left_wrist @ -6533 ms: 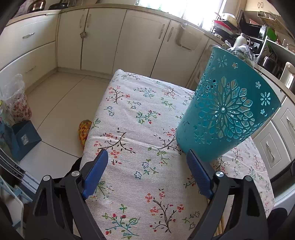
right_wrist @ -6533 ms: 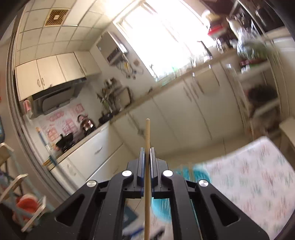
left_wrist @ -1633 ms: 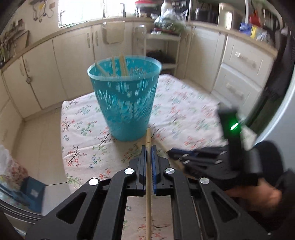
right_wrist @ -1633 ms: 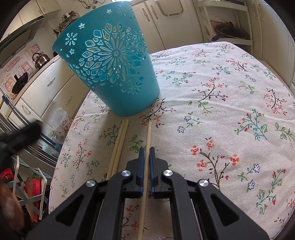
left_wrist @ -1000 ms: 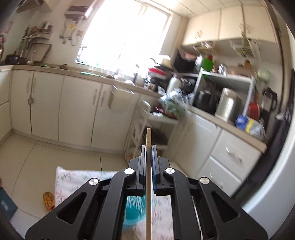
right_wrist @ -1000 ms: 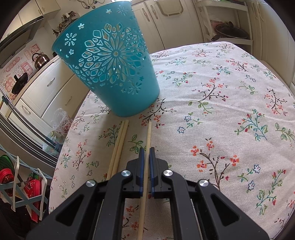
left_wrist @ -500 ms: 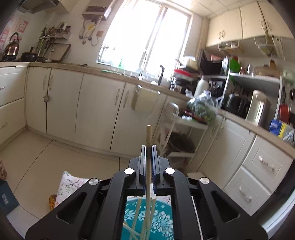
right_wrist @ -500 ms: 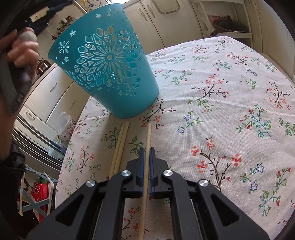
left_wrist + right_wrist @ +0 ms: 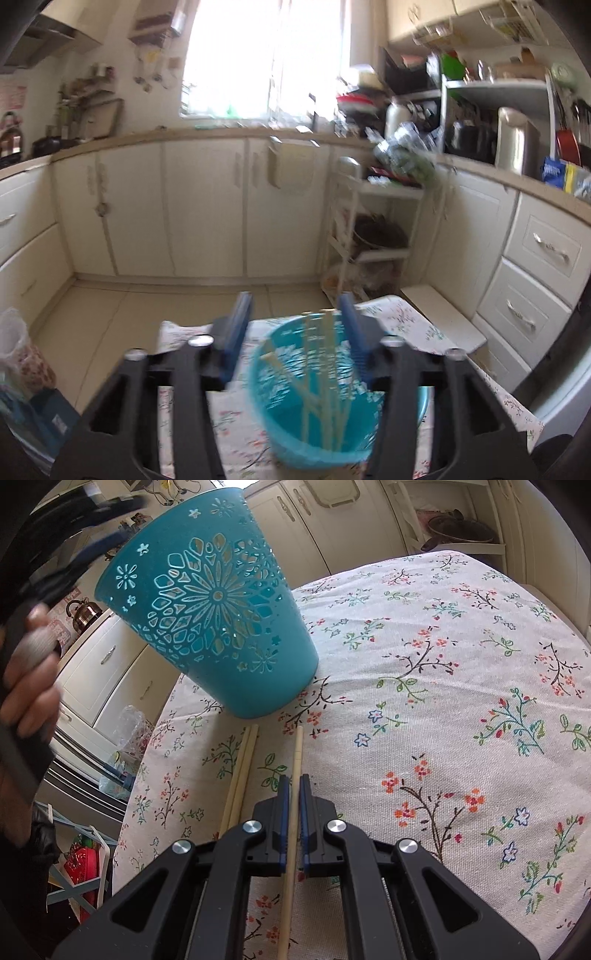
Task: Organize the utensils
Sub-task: 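Lift the stick with the left tool over the basket and open it, then carry the stick in the right tool over the basket and release it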
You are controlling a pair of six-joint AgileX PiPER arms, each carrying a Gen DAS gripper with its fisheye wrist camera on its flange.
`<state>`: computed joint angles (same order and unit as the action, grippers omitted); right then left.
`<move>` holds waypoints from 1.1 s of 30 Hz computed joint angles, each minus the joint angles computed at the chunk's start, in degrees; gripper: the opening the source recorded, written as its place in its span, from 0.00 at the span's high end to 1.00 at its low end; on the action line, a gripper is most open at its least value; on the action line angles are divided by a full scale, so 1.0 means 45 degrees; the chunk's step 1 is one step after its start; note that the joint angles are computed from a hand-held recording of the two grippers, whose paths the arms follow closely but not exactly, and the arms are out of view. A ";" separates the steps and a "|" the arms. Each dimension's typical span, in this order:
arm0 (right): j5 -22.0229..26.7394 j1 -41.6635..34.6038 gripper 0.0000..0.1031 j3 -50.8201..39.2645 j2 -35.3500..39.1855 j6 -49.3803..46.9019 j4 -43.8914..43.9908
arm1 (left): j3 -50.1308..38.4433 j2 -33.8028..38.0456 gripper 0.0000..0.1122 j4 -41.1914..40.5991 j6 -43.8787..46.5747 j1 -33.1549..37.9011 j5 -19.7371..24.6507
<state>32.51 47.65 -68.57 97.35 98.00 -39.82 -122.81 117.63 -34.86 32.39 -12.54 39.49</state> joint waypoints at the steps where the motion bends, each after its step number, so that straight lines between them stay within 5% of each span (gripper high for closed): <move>1: 0.0052 0.0009 0.94 -0.0036 0.0013 -0.0078 0.0049 | 0.1251 -0.0699 0.49 -0.0727 0.0700 0.0324 -0.0536; 7: 0.1651 0.0322 0.94 -0.1388 0.0642 -0.1736 0.0854 | 0.4809 -0.1984 0.40 -0.2008 0.1929 0.1885 -0.0944; 15: 0.5958 0.1386 0.94 -0.4892 0.2795 -0.4674 0.0555 | 0.6046 -0.0826 0.40 -0.1158 0.0675 0.2303 -0.0165; 19: 0.4037 0.1037 0.95 -0.2966 0.1582 -0.3036 0.0494 | 0.6789 -0.0798 0.37 -0.1402 0.0899 0.2293 -0.0479; 23: 0.1870 0.1069 0.95 -0.0363 -0.0607 0.0659 -0.1659 | 0.6788 -0.0846 0.31 -0.1623 0.0854 0.2193 -0.0652; 28: 0.1734 0.1725 0.95 0.0364 -0.2145 0.3475 -0.4528 | 0.6820 -0.0846 0.30 -0.1684 0.0682 0.2200 -0.0645; 33: 0.1818 0.1547 0.95 -0.1240 -0.2298 0.3121 -0.5772 | 0.6618 -0.0739 0.28 -0.1441 0.0407 0.2155 -0.0533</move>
